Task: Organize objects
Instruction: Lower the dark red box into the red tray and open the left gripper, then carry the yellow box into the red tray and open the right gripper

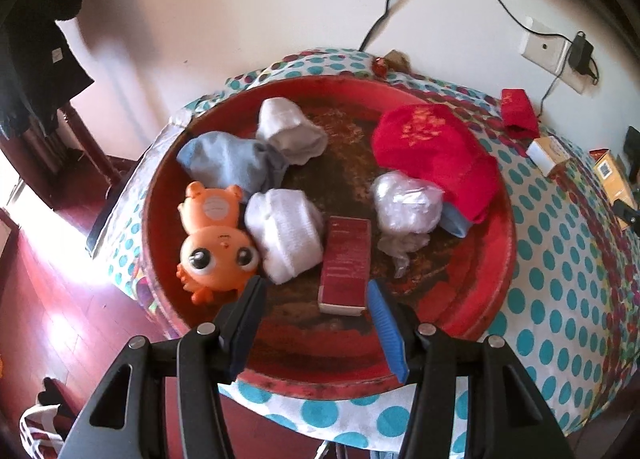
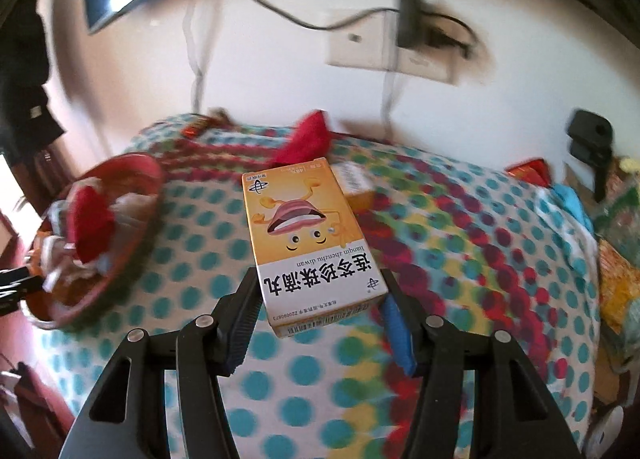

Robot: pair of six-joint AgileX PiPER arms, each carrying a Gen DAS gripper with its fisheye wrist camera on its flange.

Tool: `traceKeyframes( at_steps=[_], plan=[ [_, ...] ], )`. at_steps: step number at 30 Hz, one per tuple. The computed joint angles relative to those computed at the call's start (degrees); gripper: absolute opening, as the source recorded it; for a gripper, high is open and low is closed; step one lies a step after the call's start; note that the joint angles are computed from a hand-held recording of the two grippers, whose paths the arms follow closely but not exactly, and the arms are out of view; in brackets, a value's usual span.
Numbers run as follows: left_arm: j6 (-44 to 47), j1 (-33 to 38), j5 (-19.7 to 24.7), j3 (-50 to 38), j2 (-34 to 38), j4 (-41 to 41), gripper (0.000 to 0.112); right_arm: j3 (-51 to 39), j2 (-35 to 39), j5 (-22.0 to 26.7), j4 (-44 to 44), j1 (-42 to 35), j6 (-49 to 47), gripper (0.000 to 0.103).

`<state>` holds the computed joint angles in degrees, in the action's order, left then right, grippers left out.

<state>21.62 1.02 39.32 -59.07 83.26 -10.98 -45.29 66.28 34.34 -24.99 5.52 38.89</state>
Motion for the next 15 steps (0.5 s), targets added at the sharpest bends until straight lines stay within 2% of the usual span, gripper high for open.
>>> traceKeyframes(
  at_steps=[11,15],
  plan=[
    [2.53,6.14,1.82,-2.57,0.31,-2.40,0.054,-9.41,8.16,1.93,-2.77,18.03,3.89,0.054],
    [2.64,8.82,2.32,-3.94,1.17,-2.43,0.054,-12.41,10.25,2.17,-2.66,22.08,2.68,0.054]
  ],
)
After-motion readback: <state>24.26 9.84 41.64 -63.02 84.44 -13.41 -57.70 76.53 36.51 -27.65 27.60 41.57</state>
